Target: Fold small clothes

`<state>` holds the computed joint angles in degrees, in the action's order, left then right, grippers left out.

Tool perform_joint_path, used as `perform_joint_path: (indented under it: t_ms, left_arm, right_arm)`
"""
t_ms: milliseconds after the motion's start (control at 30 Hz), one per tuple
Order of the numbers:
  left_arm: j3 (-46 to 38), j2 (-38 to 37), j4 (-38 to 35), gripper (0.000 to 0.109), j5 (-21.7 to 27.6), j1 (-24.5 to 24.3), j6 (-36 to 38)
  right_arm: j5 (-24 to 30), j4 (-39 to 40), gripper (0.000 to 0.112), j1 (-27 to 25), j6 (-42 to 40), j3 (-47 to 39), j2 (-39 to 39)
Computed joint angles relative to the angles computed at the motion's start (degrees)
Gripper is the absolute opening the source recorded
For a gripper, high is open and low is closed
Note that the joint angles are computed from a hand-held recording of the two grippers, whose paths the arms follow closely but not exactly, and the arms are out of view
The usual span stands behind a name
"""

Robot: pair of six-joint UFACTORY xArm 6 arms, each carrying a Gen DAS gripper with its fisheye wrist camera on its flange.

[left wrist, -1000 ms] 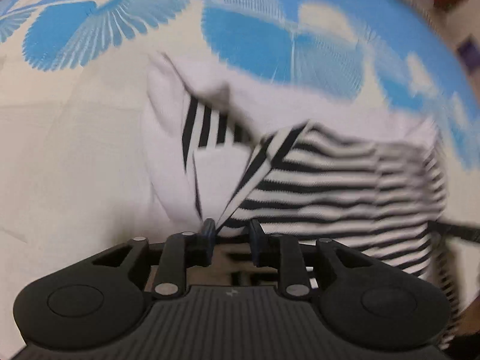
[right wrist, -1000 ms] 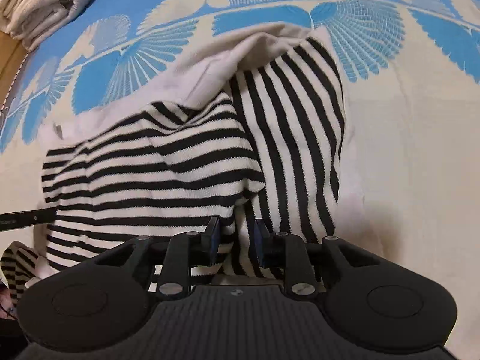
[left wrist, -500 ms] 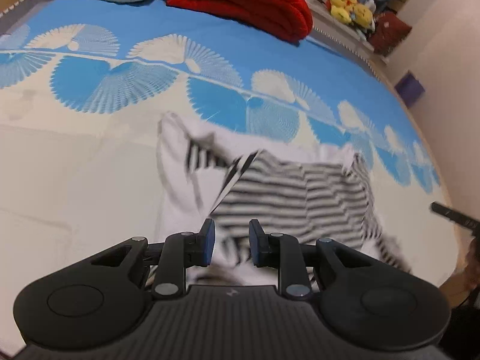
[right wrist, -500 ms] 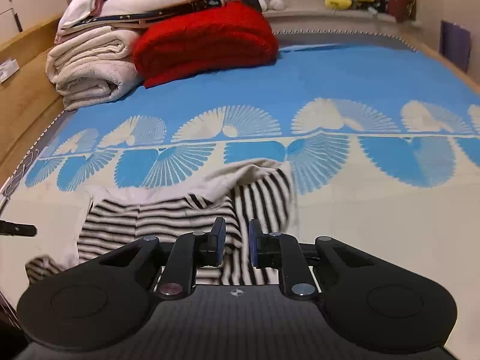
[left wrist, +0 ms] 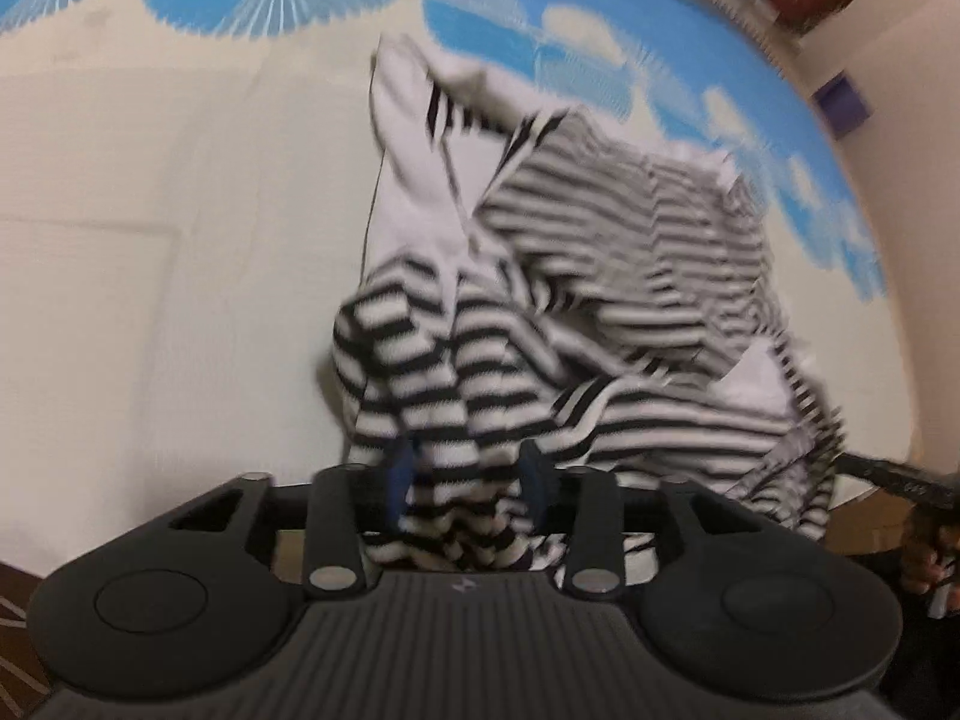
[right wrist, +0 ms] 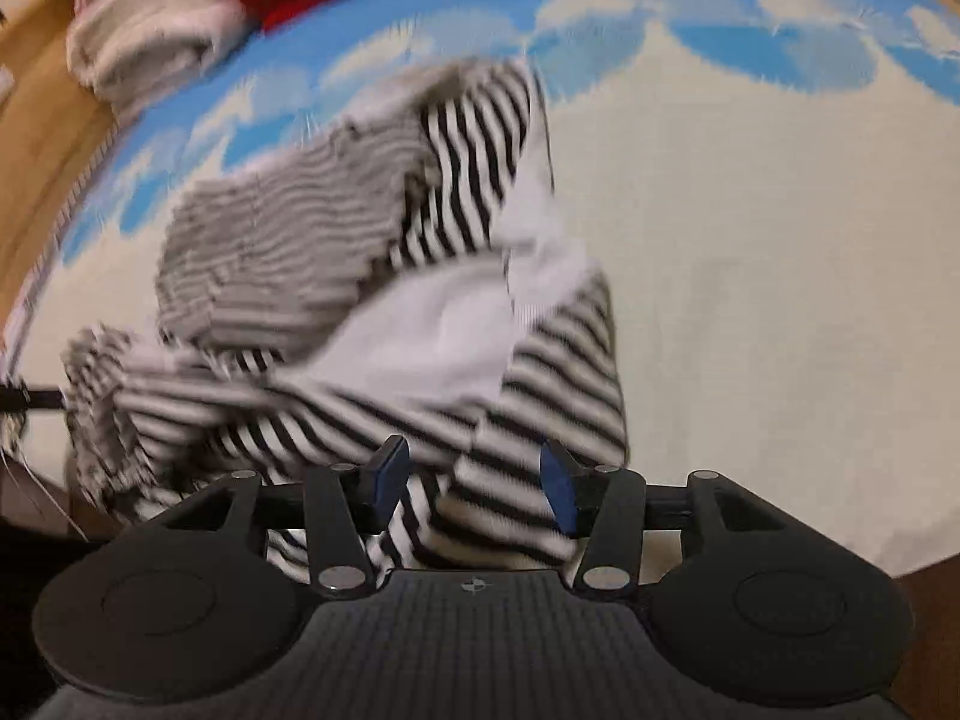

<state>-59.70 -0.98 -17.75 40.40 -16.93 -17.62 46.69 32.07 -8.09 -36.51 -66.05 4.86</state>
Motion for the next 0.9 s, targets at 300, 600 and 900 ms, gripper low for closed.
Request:
perform_joint_path:
  t_ms: [300, 600, 900]
  left_arm:
    - [-1.92, 2.17, 4.14, 0.016, 3.89, -1.08, 0.68]
    - [-0.54, 0.44, 5.42, 0.005, 1.88, -1.06, 1.72]
    - [-1.16, 0.97, 5.78, 0.005, 2.59, -0.92, 1.38]
  right_arm:
    - [0.85, -12.76, 0.043, 2.71, 3.35, 1.72, 0.83]
    - [-0.05, -2.13, 0.007, 0.59, -2.44, 0.51, -0.79]
    - [-0.33, -5.07, 0.007, 0.73, 1.60, -0.56, 0.79]
